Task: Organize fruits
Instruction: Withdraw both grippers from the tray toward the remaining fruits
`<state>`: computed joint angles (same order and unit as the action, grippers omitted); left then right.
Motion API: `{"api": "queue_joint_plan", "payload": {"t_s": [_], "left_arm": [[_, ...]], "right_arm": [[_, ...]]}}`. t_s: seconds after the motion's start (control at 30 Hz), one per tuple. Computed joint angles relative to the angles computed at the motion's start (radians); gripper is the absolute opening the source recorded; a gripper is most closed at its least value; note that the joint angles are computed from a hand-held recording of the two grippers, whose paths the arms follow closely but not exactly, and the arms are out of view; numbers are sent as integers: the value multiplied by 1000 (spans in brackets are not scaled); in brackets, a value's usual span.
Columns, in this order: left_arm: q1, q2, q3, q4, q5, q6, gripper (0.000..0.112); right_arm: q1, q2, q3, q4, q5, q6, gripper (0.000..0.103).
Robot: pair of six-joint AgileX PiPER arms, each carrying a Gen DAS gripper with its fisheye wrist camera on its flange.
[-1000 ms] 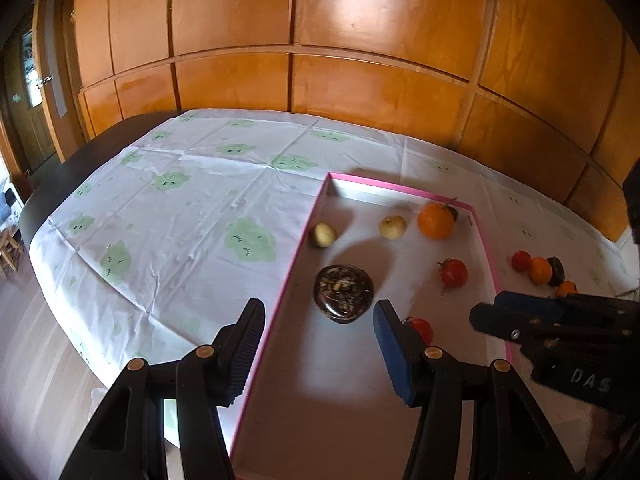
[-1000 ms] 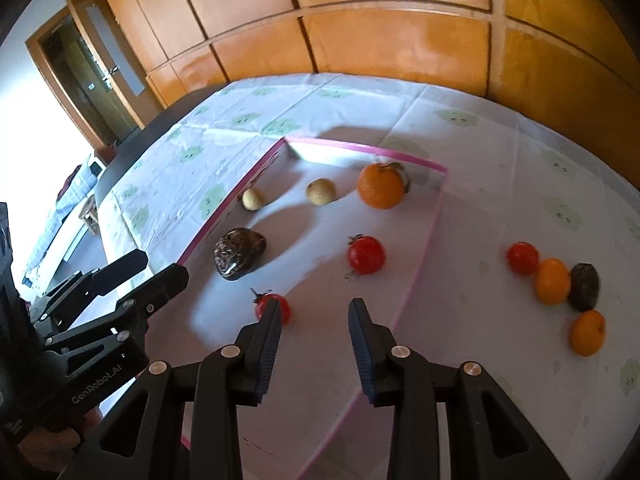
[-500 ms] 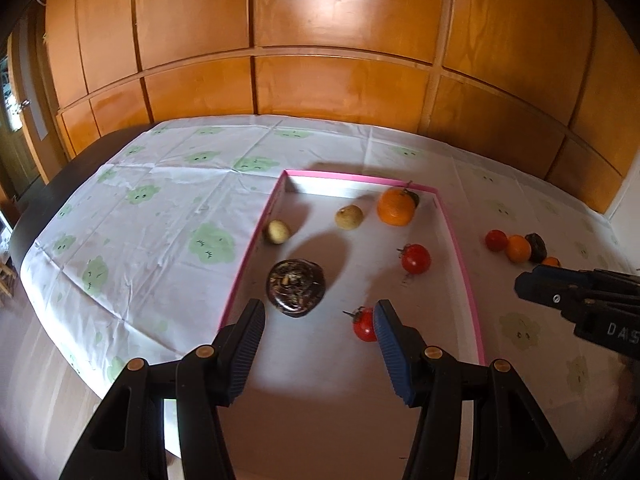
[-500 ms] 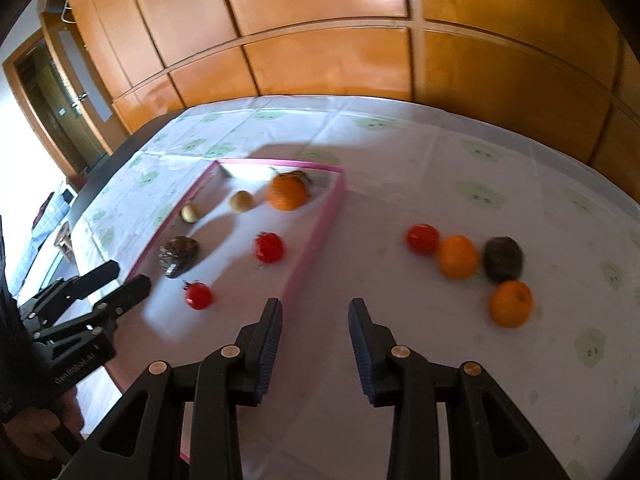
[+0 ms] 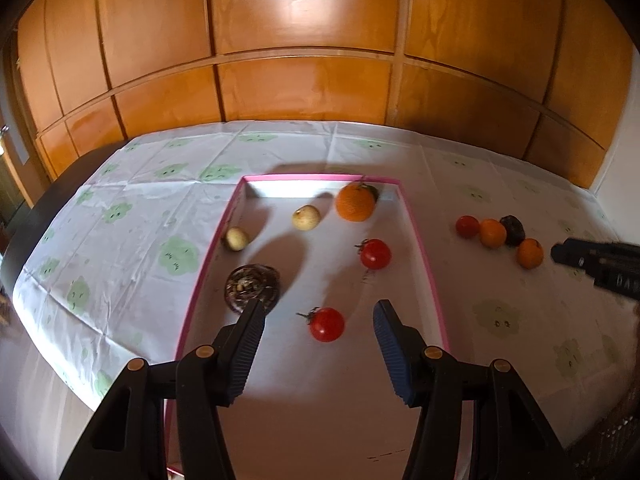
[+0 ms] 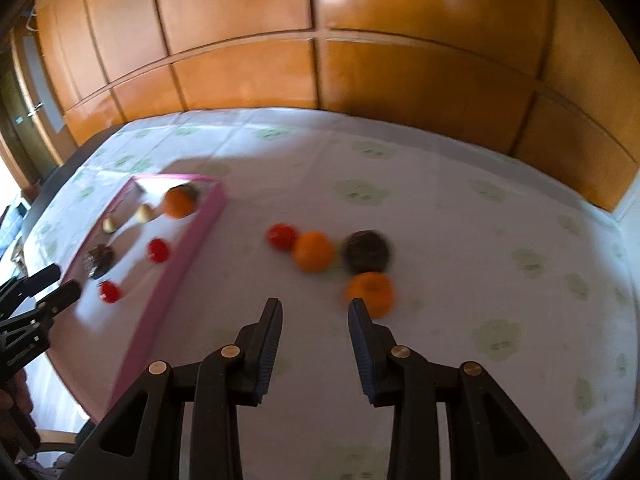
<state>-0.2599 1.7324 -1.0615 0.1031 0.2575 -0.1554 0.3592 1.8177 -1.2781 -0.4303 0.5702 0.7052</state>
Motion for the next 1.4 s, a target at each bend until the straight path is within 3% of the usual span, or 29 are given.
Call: {"api": "queue_joint_plan", "payload": {"t_s": [0.17, 0.4, 0.67, 1.17, 1.4], "left_arm": [[-27, 3, -13, 31, 6, -21, 57], [-62, 13, -32, 78, 24, -61, 57], [-109, 44, -75, 105, 53, -82, 57], [-178, 132, -205, 66, 111, -24, 57], [-199, 203, -301, -56, 172, 78, 57]], "right_arm": [[-72, -48, 13, -85, 29, 3, 34], [-186, -57, 52, -200, -3, 77, 34], [-262, -33, 61, -78, -10, 36, 34], [-266, -15, 42, -82, 8, 54, 34], [-269, -11, 33, -75, 32, 47, 34]]}}
